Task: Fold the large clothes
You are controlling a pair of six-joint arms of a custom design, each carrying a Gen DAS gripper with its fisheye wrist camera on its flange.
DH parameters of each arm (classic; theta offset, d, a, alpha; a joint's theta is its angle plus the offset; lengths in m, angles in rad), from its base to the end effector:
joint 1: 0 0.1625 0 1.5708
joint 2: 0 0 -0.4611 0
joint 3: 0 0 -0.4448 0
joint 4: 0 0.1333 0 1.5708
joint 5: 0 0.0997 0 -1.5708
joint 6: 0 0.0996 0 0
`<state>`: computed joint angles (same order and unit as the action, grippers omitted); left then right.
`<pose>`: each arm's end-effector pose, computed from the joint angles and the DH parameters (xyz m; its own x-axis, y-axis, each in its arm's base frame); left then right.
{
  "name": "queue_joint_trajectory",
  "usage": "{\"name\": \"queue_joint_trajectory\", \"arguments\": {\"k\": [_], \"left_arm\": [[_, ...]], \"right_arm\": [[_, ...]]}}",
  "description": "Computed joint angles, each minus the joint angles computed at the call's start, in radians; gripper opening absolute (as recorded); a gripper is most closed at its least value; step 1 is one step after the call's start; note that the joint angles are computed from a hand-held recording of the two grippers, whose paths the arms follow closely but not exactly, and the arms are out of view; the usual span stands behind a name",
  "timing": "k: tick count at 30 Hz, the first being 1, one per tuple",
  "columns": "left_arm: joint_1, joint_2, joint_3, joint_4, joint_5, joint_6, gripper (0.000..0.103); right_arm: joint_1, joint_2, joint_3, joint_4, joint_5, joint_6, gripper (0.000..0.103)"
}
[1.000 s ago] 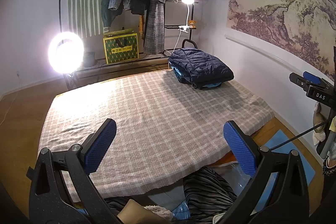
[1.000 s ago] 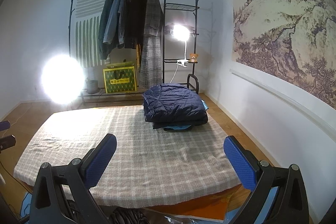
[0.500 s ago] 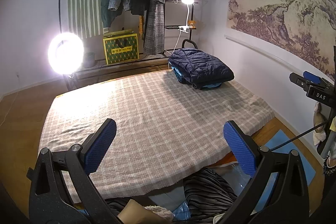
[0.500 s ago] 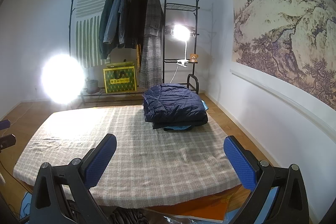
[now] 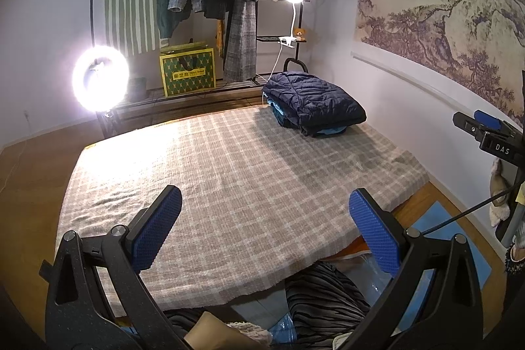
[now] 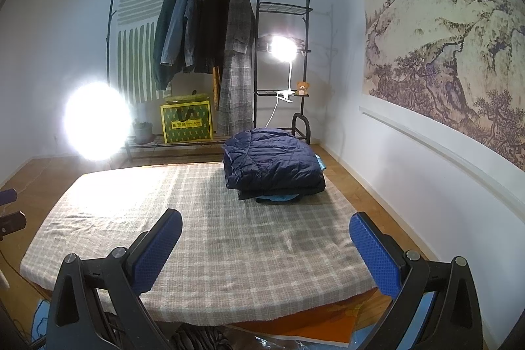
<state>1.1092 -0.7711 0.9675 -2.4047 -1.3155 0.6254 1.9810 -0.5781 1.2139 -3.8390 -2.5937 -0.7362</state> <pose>-0.2609 -0.8803 0.3790 -0.5471 0.6615 -0.5130 0.8365 0.4098 -0.3637 0.3592 -0.7049 0.2530 -0.6222 0.4630 0.6313 -0.5307 0.3433 -0.7749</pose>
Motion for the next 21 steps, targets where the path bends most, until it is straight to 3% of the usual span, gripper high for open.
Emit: {"name": "queue_joint_trajectory", "arguments": {"k": [21], "left_arm": [[0.003, 0.029, -0.001, -0.036, 0.023, 0.015, 0.103]], "right_arm": [[-0.031, -0.003, -0.003, 0.062, 0.014, 0.039, 0.103]]}}
